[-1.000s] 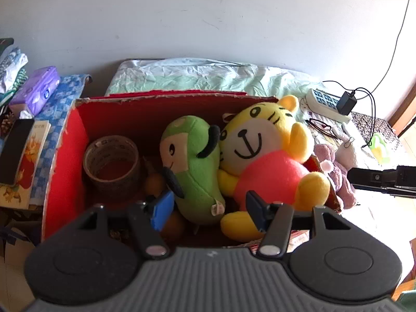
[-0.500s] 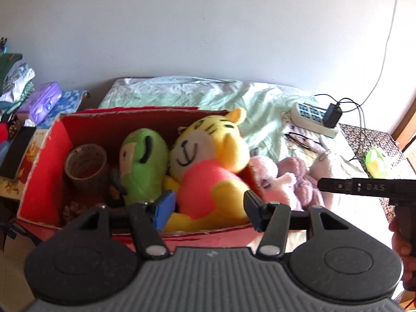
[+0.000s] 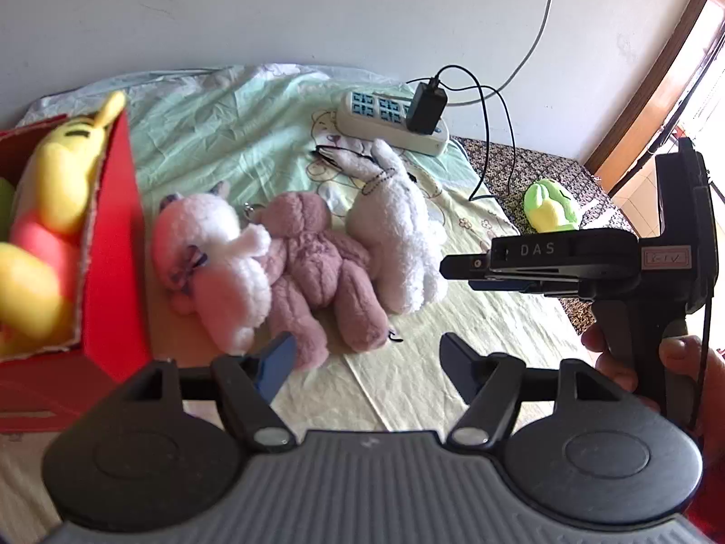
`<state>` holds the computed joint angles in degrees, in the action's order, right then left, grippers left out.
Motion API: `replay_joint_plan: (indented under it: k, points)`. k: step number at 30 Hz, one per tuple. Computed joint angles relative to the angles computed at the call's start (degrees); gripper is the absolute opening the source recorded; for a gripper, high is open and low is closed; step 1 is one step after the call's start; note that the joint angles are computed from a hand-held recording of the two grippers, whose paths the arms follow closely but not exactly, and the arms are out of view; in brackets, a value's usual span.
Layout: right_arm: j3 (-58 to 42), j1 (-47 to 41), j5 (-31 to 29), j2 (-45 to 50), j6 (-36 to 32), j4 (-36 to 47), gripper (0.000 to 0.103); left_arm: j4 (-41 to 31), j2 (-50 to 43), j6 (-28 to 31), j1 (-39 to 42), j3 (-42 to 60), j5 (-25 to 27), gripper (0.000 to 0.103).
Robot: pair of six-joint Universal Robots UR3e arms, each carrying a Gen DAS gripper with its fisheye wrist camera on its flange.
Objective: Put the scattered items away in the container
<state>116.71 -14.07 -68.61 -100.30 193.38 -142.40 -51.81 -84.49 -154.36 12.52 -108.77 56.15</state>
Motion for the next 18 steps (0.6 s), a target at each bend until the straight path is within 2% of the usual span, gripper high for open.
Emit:
replay_joint_plan:
  k: [1, 3, 4, 7, 12, 14, 18]
  points:
    - [-0.12, 0.1, -0.61, 0.75, -0.46, -1.03, 0.041, 2.19, -1.5, -1.32, -1.83, 0.25, 1.57, 0.071]
    - [-0.96, 0.08, -1.55, 3.1, -0.68, -2.69, 0.052, 4.15, -3.42, -2.76, -4.0, 0.53, 3.32, 0.071]
    - [-1.18, -0.44, -1.02, 4.27, -0.55, -3.34, 0.052, 3.7, -4.08, -3.0, -4.29, 0.86, 3.24, 0.072]
    - [-1.98, -1.59, 1.14, 7.87, -0.45, -5.33, 0.052, 3.27, -5.21, -4.53, -5.12, 1.08, 4.38, 0.077]
    - [-2.81, -2.18, 5.99, 12.0, -0.76, -6.85, 0.052, 5.01, -6.59, -8.21, -6.95, 1.85, 9.66, 0.086]
    - [-3.08, -1.84, 6.18, 12.79, -0.47, -7.59, 0.052, 5.74, -7.02, -9.07, -7.72, 2.2, 11.77, 0.086]
    - [-2.56, -2.6, 7.7, 12.0, 0.03, -6.75, 0.042, 5.6, -8.48, -10.18, -9.24, 4.27, 15.28, 0.088]
